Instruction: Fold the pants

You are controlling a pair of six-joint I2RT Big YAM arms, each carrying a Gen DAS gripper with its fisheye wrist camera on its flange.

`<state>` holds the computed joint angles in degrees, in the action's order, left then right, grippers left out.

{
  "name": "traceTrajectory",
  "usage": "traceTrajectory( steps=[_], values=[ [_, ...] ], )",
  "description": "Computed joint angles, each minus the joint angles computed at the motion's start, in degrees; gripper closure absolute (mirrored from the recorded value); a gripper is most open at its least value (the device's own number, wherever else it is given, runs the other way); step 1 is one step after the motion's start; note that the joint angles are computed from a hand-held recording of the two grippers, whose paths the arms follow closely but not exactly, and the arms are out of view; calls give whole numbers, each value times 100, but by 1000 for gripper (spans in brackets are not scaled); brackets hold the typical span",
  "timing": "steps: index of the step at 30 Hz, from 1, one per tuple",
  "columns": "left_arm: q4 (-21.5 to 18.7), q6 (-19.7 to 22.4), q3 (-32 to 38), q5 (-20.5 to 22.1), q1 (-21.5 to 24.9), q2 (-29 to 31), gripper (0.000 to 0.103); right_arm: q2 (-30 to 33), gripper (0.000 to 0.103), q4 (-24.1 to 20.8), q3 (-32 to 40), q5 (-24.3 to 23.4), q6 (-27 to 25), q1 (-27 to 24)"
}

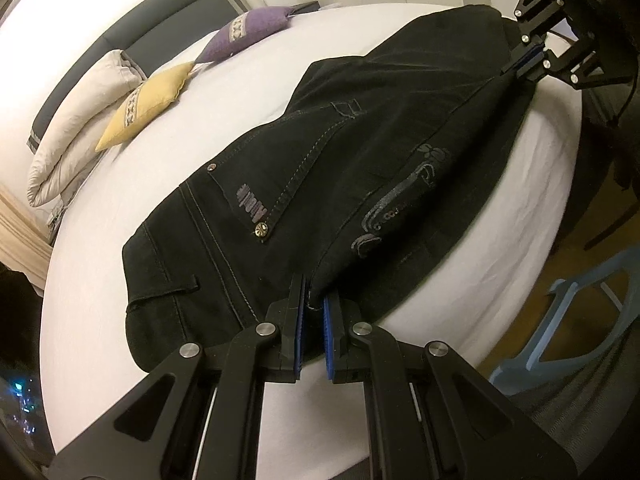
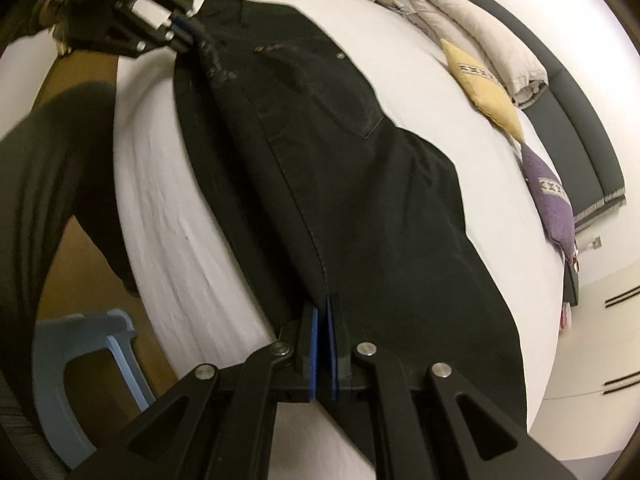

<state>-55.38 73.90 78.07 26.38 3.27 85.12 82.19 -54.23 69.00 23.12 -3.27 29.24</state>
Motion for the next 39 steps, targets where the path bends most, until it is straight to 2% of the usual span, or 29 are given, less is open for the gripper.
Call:
traceTrajectory(
  steps=[16, 22, 24, 27, 30, 32, 33, 35, 36, 38, 39],
  values=[
    [81, -22, 77, -110, -26, 185, 97, 124, 98, -99, -8, 13, 339, 204],
    [311, -197, 2, -178, -77, 344, 96, 228, 97, -138, -14, -125, 425, 167],
    [450, -451, -18, -141, -101, 398, 96, 294, 97, -22, -74, -114, 462, 151],
    [549, -571, -37, -76, -87, 373, 94, 253, 95, 87, -146, -127, 617, 137],
    [430, -644, 35, -173, -105, 321, 92, 163, 94, 250, -262, -176, 755, 117],
    [208, -797, 166, -293, -155, 290, 88, 79, 87, 317, -326, -178, 878, 123],
    [93, -884, 241, -319, -168, 276, 86, 32, 60, 306, -339, -261, 938, 110],
    [-145, -978, 412, -307, -179, 269, 75, -194, 25, 347, -456, -435, 1087, 77],
    [-273, -1040, 504, -274, -186, 240, 72, -359, 24, 448, -556, -421, 1127, 88],
    [-399, -1169, 590, -164, -187, 146, 51, -860, 24, 642, -831, -538, 1365, -16],
    [-463, -1297, 630, -26, -195, 85, 48, -1107, 24, 714, -965, -665, 1570, -127]
  ],
)
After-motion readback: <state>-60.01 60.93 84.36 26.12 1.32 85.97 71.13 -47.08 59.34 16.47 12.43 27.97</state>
